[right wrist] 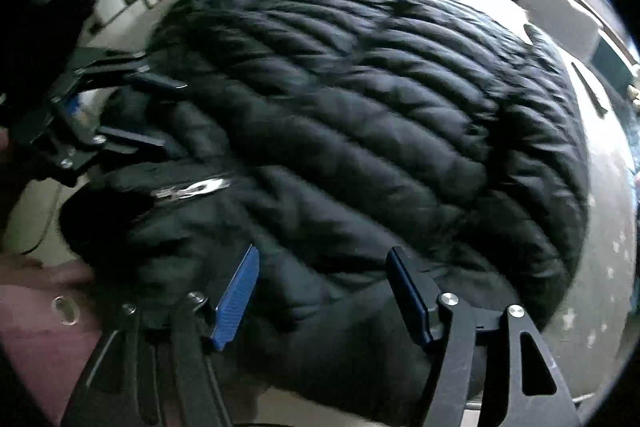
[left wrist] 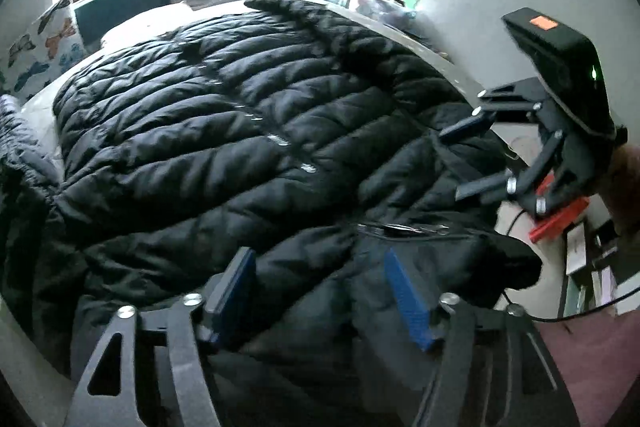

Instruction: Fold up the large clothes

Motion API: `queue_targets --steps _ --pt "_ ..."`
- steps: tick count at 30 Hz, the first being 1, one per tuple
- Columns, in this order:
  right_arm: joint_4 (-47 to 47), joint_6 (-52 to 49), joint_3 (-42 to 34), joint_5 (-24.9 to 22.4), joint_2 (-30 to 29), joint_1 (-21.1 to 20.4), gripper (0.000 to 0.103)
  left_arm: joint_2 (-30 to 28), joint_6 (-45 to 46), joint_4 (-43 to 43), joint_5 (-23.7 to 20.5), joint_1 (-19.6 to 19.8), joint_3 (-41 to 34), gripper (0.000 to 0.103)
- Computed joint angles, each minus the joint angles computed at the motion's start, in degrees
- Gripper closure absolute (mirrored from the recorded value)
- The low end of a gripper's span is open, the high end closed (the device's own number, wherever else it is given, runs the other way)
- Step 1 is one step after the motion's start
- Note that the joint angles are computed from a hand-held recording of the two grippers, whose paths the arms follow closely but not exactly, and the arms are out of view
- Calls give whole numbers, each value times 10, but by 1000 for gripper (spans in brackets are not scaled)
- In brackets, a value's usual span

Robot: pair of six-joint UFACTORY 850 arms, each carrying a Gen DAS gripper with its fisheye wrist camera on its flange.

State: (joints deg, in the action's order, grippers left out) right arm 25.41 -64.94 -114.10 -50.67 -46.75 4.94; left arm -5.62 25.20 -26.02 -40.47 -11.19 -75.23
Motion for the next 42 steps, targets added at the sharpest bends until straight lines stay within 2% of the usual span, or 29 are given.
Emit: queue_targets --steps 2,5,6,10,12,14,16,18,22,24,26,28,33,35,37,38,40,42 --pt "-27 -9 33 -5 9 11 28 7 -13 44 4 -21 12 28" --pt "-82 -43 135 86 61 28 28 27 -30 93 9 -44 38 28" --pt "-84 -54 151 99 72 30 28 36 -35 105 14 -49 49 28" --pt "19 -126 153 46 96 18 28 65 -27 112 29 -57 82 28" --pt "50 -149 149 46 96 19 28 78 -16 97 30 -57 94 28" --pt "42 -155 170 99 104 29 28 90 2 76 27 -54 106 27" --pt "6 -141 174 96 99 30 28 99 22 55 14 -52 113 17" --pt "-31 -132 186 78 95 34 28 114 17 72 14 -60 126 16" --pt "-73 -221 303 176 154 46 24 137 2 97 6 -64 139 16" --pt "-67 -239 302 148 162 41 24 146 -8 109 7 -59 136 16" --pt "-31 -237 261 85 151 27 24 151 -20 127 16 -55 130 14" --pt "16 -237 232 73 144 15 24 150 -21 130 30 -48 121 6" --pt "69 -179 155 65 98 4 24 137 -33 130 50 -29 96 4" --pt "47 -131 128 59 72 6 24 129 -20 103 44 -13 84 4" --pt "-5 -71 92 12 35 11 24 122 -27 104 43 0 74 4" --pt "-23 -58 91 8 28 13 24 119 -41 116 44 6 69 4" --pt "-27 -70 91 10 24 15 24 109 -77 143 46 20 58 4" --pt "-13 -74 67 -16 16 11 24 91 -104 150 40 39 40 4"
